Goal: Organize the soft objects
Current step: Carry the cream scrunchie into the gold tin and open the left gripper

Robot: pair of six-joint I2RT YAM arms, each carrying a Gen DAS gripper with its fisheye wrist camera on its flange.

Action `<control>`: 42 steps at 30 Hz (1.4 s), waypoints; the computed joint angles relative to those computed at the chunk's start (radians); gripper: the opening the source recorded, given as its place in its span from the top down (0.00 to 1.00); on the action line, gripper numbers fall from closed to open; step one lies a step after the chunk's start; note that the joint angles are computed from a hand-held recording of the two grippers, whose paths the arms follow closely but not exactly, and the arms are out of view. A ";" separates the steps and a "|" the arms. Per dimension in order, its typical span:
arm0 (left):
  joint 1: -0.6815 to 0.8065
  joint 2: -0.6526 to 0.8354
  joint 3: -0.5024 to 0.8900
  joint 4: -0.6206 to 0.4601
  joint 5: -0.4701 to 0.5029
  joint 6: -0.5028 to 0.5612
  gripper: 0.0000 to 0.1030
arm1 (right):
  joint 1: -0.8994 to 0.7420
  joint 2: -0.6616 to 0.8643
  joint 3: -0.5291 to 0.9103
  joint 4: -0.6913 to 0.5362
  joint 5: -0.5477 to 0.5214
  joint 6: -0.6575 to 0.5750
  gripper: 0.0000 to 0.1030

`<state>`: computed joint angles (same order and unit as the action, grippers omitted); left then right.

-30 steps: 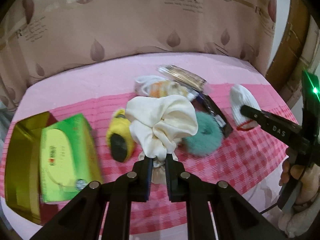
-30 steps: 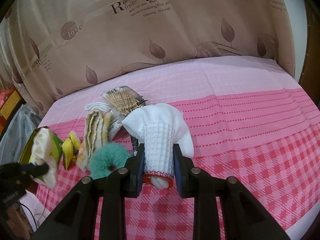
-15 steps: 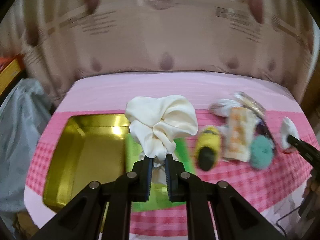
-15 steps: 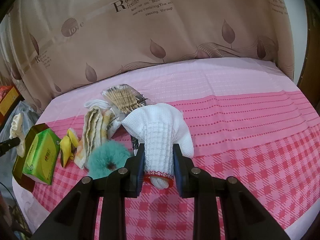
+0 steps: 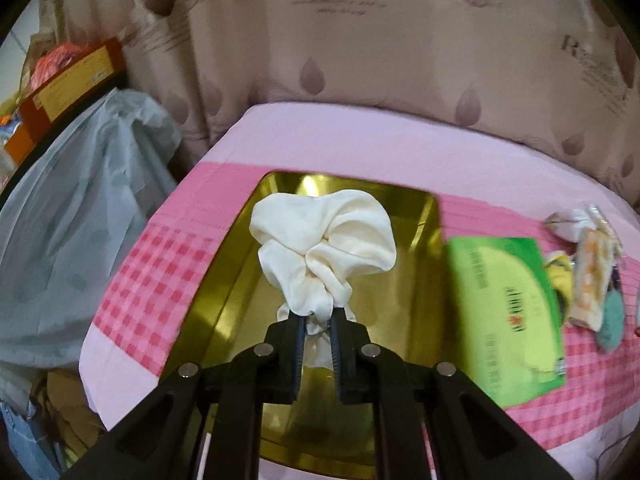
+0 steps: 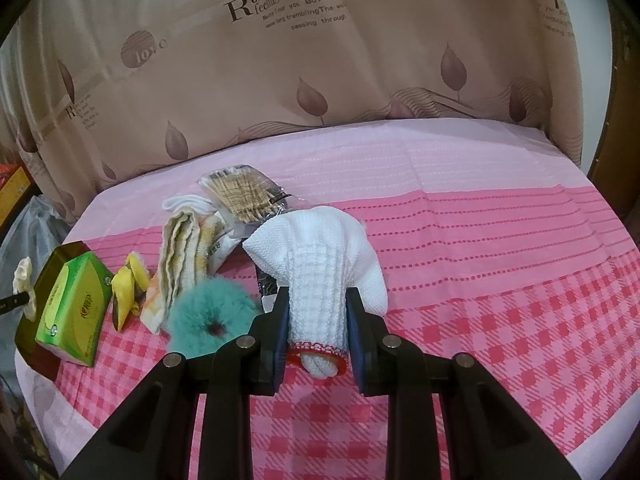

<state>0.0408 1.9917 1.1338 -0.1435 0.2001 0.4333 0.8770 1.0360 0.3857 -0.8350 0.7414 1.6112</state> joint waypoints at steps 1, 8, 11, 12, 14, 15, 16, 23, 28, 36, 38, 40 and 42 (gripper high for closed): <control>0.007 0.021 0.018 -0.008 -0.003 0.002 0.89 | 0.005 0.008 0.006 -0.007 0.002 0.009 0.77; 0.054 0.136 0.108 -0.046 -0.024 0.013 0.89 | 0.066 0.078 0.062 -0.088 0.026 0.112 0.77; 0.068 0.179 0.161 -0.091 -0.017 0.010 0.87 | 0.092 0.125 0.094 -0.115 0.032 0.142 0.77; 0.068 0.189 0.169 -0.091 -0.028 0.012 0.86 | 0.098 0.137 0.101 -0.115 0.032 0.149 0.77; 0.062 0.189 0.164 -0.086 -0.044 0.009 0.86 | 0.108 0.159 0.116 -0.111 0.031 0.156 0.77; 0.064 0.198 0.174 -0.095 -0.046 0.007 0.86 | 0.114 0.176 0.126 -0.111 0.031 0.159 0.77; 0.065 0.198 0.175 -0.098 -0.046 0.003 0.85 | 0.121 0.186 0.133 -0.115 0.030 0.165 0.77; 0.084 0.192 0.192 -0.129 -0.030 -0.026 0.64 | 0.140 0.257 0.197 -0.109 0.028 0.149 0.77; 0.095 0.126 0.133 -0.087 0.007 -0.028 0.58 | 0.134 0.308 0.275 -0.087 0.042 0.065 0.77; 0.133 0.039 0.068 -0.021 0.051 -0.059 0.54 | 0.082 0.437 0.440 0.094 0.028 -0.230 0.77; 0.135 0.031 0.061 -0.014 0.040 -0.065 0.54 | 0.073 0.482 0.486 0.145 0.016 -0.297 0.77; 0.143 0.033 0.066 -0.012 0.029 -0.073 0.54 | 0.056 0.531 0.537 0.226 -0.012 -0.386 0.77; 0.153 0.036 0.073 -0.016 0.018 -0.086 0.54 | 0.044 0.598 0.609 0.278 -0.036 -0.466 0.77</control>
<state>0.1936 2.0274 1.2064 -0.1596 0.2183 0.3478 0.9208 1.6339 0.9951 -0.5571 0.7052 1.1450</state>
